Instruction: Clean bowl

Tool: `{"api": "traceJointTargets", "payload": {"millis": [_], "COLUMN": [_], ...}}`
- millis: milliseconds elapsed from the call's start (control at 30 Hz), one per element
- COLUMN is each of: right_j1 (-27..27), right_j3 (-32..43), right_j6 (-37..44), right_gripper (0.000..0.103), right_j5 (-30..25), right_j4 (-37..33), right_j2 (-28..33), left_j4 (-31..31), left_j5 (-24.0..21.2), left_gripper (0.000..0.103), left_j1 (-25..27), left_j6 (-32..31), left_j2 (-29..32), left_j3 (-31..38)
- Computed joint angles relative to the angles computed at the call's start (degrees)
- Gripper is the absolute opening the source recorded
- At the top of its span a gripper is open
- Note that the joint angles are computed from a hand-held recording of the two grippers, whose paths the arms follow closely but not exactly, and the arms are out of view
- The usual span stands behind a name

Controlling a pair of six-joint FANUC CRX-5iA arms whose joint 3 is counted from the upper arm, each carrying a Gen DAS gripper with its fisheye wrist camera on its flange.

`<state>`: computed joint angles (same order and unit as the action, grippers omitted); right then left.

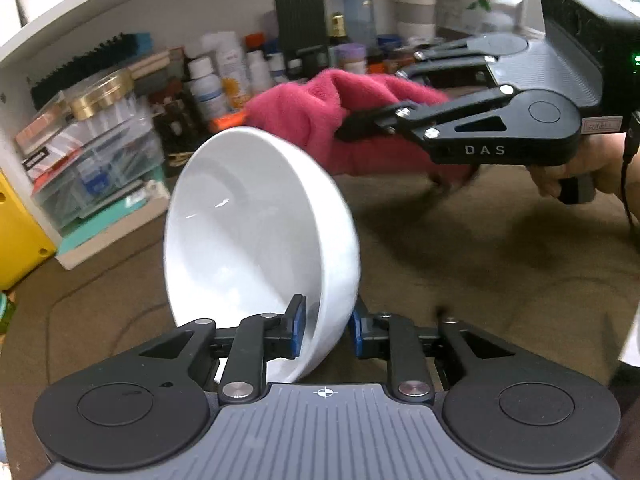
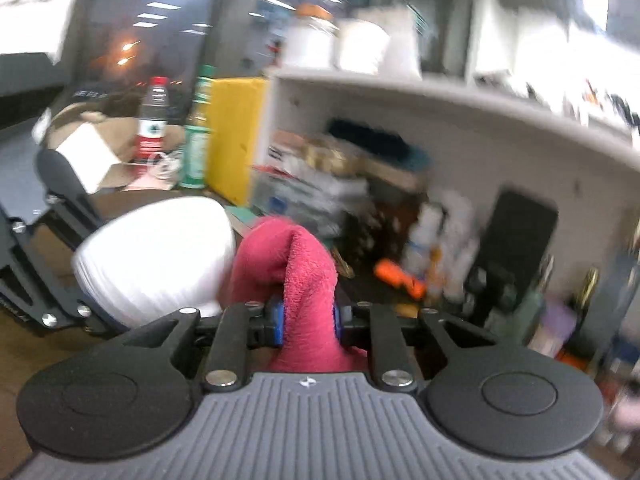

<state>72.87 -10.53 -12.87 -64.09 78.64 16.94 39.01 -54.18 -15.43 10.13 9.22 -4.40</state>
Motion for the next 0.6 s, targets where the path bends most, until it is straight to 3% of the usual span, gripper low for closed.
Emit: {"api": "traceJointTargets", "payload": {"millis": [133, 233, 400, 500, 600], "right_j1": [-0.4, -0.6, -0.4, 1.6, 4.7], "right_j3": [-1.3, -1.7, -1.4, -1.9, -1.3], "right_j6": [-1.0, -1.0, 4.2, 12.0, 20.0], "right_gripper": [0.022, 0.022, 0.022, 0.023, 0.023], "right_j5": [0.4, 0.5, 3.1, 5.7, 7.5], "right_j4": [0.6, 1.2, 4.5, 7.2, 4.6], "right_j2": [-0.3, -0.3, -0.1, -0.7, -0.9], "left_j4": [-1.3, -1.5, -3.2, -4.3, -4.2], "left_j5": [4.7, 4.5, -2.6, -3.5, -3.7], "left_gripper": [0.036, 0.023, 0.017, 0.016, 0.017], "left_j1": [-0.3, -0.5, -0.5, -0.2, 0.3], "left_j6": [0.2, -0.7, 0.0, -0.7, -1.7], "left_j2": [0.0, -0.2, 0.4, -0.6, -1.8], "left_j3": [-0.8, -0.9, 2.8, 2.3, 0.7]}}
